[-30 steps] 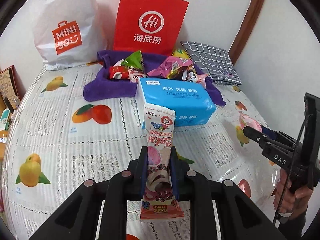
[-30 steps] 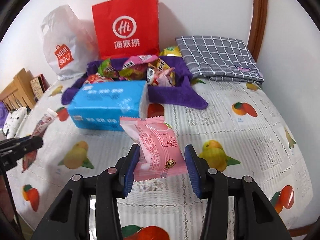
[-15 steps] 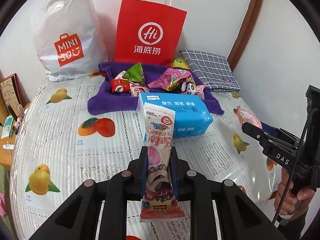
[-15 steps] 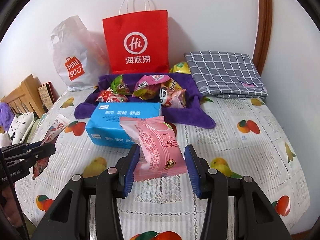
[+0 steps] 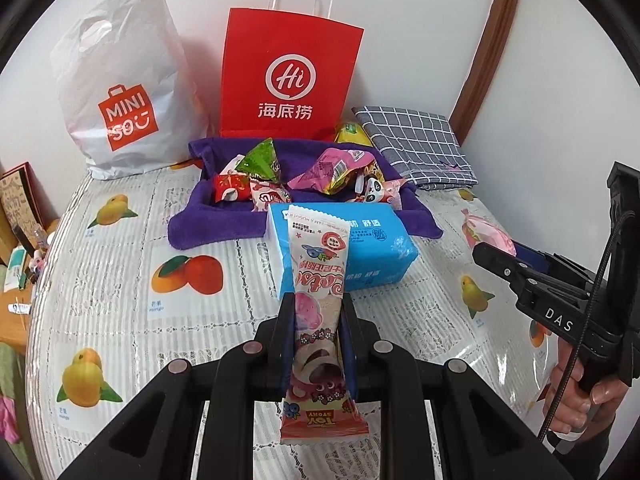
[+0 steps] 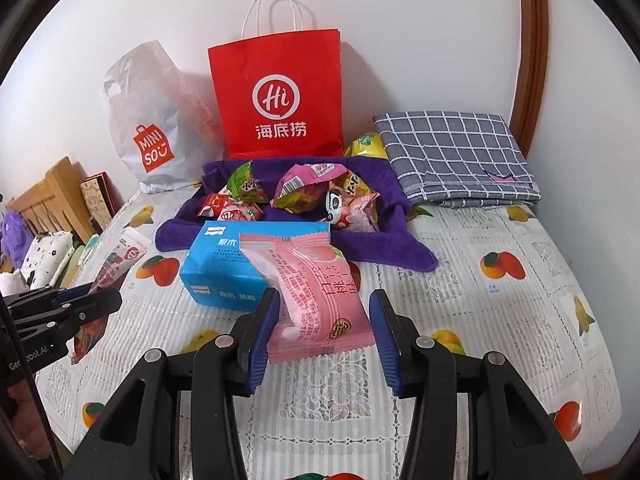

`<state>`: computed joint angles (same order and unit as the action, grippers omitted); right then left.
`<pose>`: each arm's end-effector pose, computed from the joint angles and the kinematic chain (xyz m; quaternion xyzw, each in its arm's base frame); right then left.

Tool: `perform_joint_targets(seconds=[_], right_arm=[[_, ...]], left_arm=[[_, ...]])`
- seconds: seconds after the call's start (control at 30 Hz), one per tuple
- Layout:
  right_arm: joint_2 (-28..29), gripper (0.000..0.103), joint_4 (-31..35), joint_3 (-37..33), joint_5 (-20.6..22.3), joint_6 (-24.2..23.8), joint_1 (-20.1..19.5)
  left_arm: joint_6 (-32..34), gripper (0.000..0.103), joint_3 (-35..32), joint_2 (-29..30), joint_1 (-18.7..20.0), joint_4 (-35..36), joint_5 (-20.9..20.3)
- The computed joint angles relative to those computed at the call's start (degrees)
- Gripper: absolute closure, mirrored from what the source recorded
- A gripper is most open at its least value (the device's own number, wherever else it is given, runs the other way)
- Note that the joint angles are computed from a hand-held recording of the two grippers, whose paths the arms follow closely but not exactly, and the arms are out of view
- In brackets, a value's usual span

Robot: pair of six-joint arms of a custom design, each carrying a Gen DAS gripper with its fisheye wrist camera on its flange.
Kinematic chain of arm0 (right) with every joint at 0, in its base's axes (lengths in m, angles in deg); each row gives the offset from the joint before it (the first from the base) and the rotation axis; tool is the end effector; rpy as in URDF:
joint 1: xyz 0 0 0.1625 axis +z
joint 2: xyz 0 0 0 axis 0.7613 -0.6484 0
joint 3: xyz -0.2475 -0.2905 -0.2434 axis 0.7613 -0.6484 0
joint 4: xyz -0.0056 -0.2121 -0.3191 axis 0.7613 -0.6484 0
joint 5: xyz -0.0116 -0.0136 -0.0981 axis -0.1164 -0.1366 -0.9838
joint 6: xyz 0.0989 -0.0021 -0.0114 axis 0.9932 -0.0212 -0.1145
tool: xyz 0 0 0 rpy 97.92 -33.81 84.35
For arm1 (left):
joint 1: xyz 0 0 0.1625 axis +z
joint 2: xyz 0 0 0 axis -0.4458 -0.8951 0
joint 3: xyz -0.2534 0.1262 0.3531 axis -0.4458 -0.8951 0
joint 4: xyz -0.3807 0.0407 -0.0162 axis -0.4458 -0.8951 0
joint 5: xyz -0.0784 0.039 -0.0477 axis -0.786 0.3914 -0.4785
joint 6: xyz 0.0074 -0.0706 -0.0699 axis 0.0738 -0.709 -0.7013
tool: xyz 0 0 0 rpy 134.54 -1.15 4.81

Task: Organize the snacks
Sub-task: 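Carry the stick packet and cake packet with both tools over the purple towel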

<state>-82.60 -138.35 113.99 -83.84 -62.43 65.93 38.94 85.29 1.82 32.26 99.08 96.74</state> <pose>0.2394 -0.3201 0.1231 0.3001 -0.8835 0.2382 0.2696 -0.1533 -0.2219 0.1475 0.0606 0.8833 -0.3646 0.2883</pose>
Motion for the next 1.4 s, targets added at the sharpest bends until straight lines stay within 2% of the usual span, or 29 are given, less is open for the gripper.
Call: perform_joint_targets(seconds=[0.63, 0.83, 1.4], right_arm=[[-0.41, 0.057, 5.59, -6.39, 0.97, -0.66, 1.14], [0.57, 0.057, 6.76, -8.86, 1.48, -1.22, 0.80], [5.08, 0.057, 9.70, -17.05, 2.10, -3.55, -1.31]], left_arm=[[6.21, 0.084, -4.67, -4.70, 6.33, 4.00, -4.11], [12.37, 0.084, -8.18, -6.27, 10.87, 5.30, -5.85], [30.35, 0.084, -16.13, -8.66, 21.95, 2.88, -9.46]])
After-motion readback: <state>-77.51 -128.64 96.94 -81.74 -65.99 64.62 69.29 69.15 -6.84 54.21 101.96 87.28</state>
